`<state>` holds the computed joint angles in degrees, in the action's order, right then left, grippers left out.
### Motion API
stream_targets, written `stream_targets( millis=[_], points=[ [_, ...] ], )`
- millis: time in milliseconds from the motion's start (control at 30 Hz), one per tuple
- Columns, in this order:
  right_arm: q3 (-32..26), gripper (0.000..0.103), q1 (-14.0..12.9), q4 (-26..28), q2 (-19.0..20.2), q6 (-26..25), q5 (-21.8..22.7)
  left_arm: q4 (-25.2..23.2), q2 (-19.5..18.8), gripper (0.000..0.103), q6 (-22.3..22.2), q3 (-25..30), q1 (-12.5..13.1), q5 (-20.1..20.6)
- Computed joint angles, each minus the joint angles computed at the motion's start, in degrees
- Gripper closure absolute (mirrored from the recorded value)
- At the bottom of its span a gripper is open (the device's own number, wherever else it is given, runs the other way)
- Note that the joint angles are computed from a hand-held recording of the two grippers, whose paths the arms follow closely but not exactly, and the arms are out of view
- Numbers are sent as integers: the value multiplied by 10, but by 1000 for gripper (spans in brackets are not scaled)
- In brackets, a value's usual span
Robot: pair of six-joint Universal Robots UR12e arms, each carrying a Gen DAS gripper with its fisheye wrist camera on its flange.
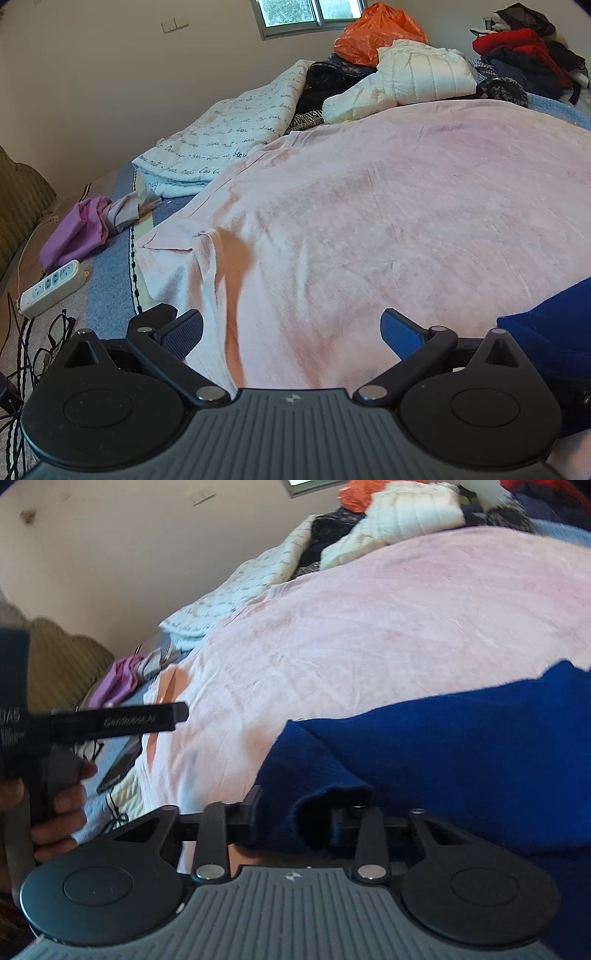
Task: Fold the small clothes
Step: 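Move the right gripper to the other sleeve cuff and grasp it, then lift the second sleeve and lay it across the sweater body with the right gripper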
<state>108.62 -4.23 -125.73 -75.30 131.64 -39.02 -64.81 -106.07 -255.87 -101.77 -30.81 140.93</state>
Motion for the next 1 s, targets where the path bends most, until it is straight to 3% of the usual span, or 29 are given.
stream_targets(
  millis=[100, 233, 333, 433, 567, 767, 833, 1000],
  points=[
    [8, 95, -3, -48, 0, 21, -2, 5, -4, 0, 10, 3, -3, 2],
    [22, 96, -6, -116, -13, 0, 22, 45, -13, 0, 53, 6, -8, -8],
    [25, 96, -9, -204, -14, 22, 19, 67, -25, 0, 85, 15, -12, -16],
    [8, 95, -14, -233, -6, 58, 21, 103, -34, 0, 119, 22, -17, -23],
    [-24, 95, -19, -162, -9, 35, 52, 147, -47, 0, 159, 32, -27, -23],
    [-66, 95, -2, -95, -20, -18, 68, 347, -63, 0, 273, 12, -52, 8],
    [-75, 95, 3, -77, -25, -44, 69, 390, -69, 0, 309, 13, -57, 14],
    [-99, 95, 10, 100, -49, -221, 102, 468, -82, 0, 342, 28, -50, -31]
  ],
)
